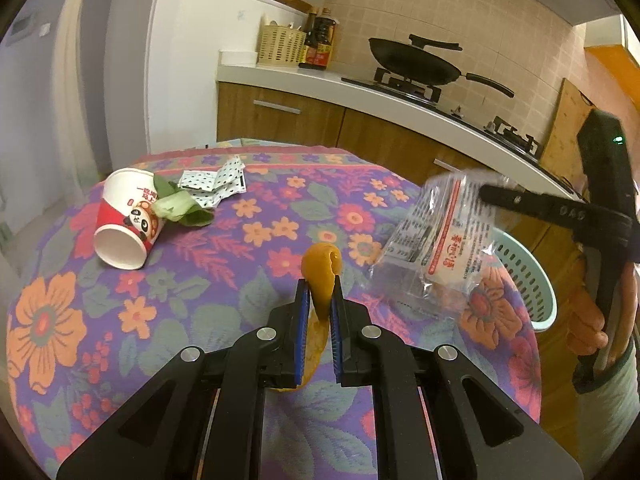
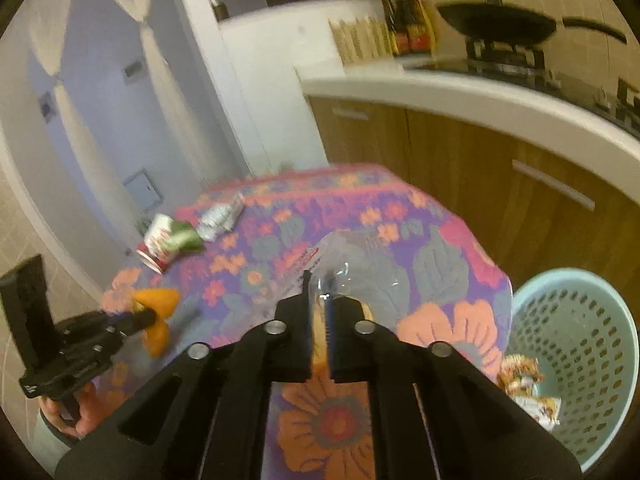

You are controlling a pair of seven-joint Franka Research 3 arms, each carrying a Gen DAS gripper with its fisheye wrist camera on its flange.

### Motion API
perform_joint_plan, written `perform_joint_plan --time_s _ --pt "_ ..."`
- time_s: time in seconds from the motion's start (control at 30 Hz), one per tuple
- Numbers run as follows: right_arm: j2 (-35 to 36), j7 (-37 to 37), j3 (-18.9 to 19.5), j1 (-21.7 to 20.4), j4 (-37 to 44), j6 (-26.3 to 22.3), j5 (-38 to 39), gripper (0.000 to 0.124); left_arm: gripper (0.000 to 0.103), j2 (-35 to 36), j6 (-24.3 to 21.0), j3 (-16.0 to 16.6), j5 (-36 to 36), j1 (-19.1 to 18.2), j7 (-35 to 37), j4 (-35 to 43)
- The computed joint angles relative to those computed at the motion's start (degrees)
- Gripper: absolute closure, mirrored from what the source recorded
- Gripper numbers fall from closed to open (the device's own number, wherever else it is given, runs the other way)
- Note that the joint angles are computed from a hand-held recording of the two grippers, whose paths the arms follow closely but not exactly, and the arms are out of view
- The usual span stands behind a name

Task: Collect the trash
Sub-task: 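Carry the peel and plastic bag over the blue basket and open both tools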

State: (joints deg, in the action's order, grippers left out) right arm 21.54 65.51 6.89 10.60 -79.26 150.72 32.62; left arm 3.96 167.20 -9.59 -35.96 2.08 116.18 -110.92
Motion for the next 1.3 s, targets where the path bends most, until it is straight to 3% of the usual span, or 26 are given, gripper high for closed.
perform_joint_plan --time_s 0.2,0.43,0.5,0.6,0.9,1.1,1.17,1.27,1.3 --pt "-4.86 -10.54 3.83 -3.26 -4.58 6.17 13.21 0.122 0.095 0.29 0.59 -0.57 0.16 -0.34 0.71 2.13" --pt "-11.79 -16.56 0.69 -4.44 -11.6 12.19 24.32 0.122 0.095 3.09 -0.33 -2.66 3.13 -1.93 1.25 8.61" --pt "-13.11 -13.03 -1.67 -3.74 -14.0 14.37 20.71 0.122 0.095 4.5 -0.92 -3.93 3.77 -2.2 1.7 11.05" --pt "-13.73 -2.18 -5.47 -2.93 -17.05 16.11 9.7 0.122 0.095 8.05 -2.61 -6.04 6.11 -3.41 1.65 16.46" --pt "-11.25 13.37 -8.82 -5.81 -19.28 11.49 -3.74 0.122 0.095 19.98 -7.64 -9.75 17.32 -7.62 -5.42 31.04" --pt "-8.57 17.98 -9.0 -7.46 -17.7 8.21 -7.87 0.122 0.095 27.94 -12.54 -9.87 24.48 -11.21 -10.52 41.17" --pt "-7.35 18.9 -9.1 -8.17 -16.3 5.18 -8.71 0.116 0.094 30.95 -14.84 -9.65 26.29 -12.56 -12.11 45.58" --pt "-6.12 19.5 -8.96 -9.37 -15.05 1.38 -8.68 0.09 0.093 34.49 -18.02 -10.08 27.35 -13.57 -13.16 50.76" --pt "-6.26 19.71 -9.04 -9.46 -15.47 1.22 -9.01 0.071 0.092 35.31 -18.79 -9.94 27.73 -14.08 -13.68 52.1"
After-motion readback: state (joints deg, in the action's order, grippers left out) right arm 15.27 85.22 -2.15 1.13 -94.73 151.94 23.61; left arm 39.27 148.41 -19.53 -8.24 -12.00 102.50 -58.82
